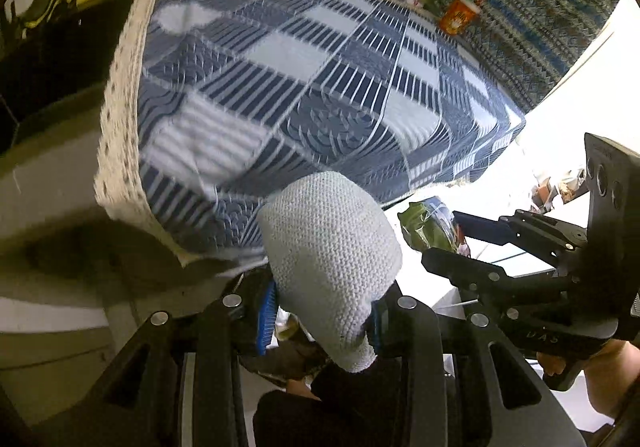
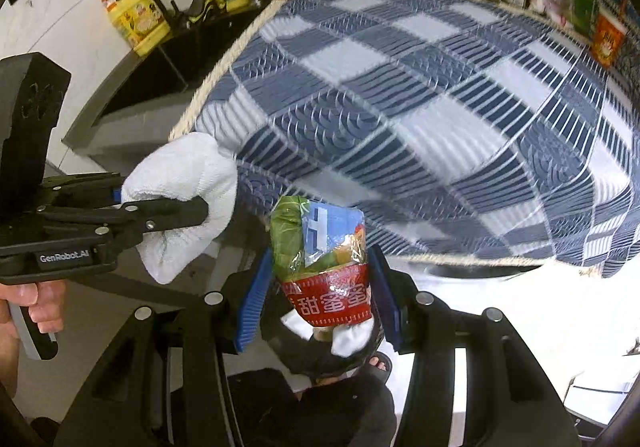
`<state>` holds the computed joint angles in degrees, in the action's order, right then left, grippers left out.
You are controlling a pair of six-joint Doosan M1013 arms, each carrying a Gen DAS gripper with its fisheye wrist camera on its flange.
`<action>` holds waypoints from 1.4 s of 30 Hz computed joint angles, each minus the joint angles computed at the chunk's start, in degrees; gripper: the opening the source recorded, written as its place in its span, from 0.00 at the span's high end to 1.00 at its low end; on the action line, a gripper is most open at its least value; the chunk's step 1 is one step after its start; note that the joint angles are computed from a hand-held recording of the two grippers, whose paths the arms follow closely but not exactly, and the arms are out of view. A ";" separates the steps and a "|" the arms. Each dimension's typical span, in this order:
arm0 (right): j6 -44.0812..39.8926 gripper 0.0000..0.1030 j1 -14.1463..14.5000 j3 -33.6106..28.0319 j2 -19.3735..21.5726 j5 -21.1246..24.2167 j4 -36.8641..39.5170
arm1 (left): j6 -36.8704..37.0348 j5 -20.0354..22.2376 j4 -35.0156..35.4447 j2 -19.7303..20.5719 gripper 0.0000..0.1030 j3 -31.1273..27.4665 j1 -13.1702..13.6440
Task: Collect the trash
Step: 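Lift the tissue and packet and carry both down over the black bin, then open both grippers over the bin, dropping the tissue and packet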
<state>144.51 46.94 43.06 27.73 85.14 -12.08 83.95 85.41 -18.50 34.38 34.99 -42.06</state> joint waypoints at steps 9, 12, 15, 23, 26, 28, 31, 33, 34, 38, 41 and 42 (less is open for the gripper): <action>-0.70 0.52 -1.18 7.73 -2.30 -4.74 7.24 | -4.20 1.53 0.78 -0.92 0.68 6.55 -0.58; -1.75 0.52 -1.90 9.46 -2.37 -5.68 10.37 | -6.94 2.64 0.03 -0.97 0.67 8.67 -0.59; -2.79 0.52 -2.39 10.95 -2.59 -6.66 12.87 | -9.00 3.09 -0.61 -1.25 0.67 10.93 -0.58; -5.33 0.52 -3.86 13.79 -2.76 -8.35 18.82 | -13.83 2.39 -2.61 -1.99 0.66 15.34 -0.34; -5.86 0.52 -4.24 14.09 -2.50 -8.32 20.31 | -15.42 2.06 -2.98 -2.28 0.65 16.65 -0.31; -5.90 0.52 -4.52 14.41 -2.46 -8.51 21.19 | -16.48 2.09 -3.34 -2.35 0.65 17.22 -0.13; -6.19 0.52 -5.07 15.07 -2.47 -9.39 22.82 | -17.58 1.95 -3.30 -2.53 0.65 17.92 -0.12; -6.05 0.51 -5.40 15.46 -2.54 -9.91 23.61 | -18.35 1.87 -3.30 -2.66 0.61 18.28 -0.08; -5.91 0.51 -5.56 15.87 -2.64 -10.26 24.02 | -18.65 1.76 -3.15 -2.72 0.58 18.42 -0.09; -5.02 0.31 -6.09 17.05 -3.03 -11.75 25.68 | -19.80 1.65 -4.17 -2.64 0.37 18.73 0.18; -3.47 0.29 -6.36 18.25 -3.73 -13.23 26.37 | -20.08 2.20 -3.27 -2.55 0.37 18.44 0.11; -3.30 0.29 -6.42 18.45 -3.88 -13.27 26.35 | -20.17 2.30 -3.08 -2.52 0.37 18.41 0.09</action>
<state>141.21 40.52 61.50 23.85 71.87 14.27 63.78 87.71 -21.58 31.86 53.40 -41.97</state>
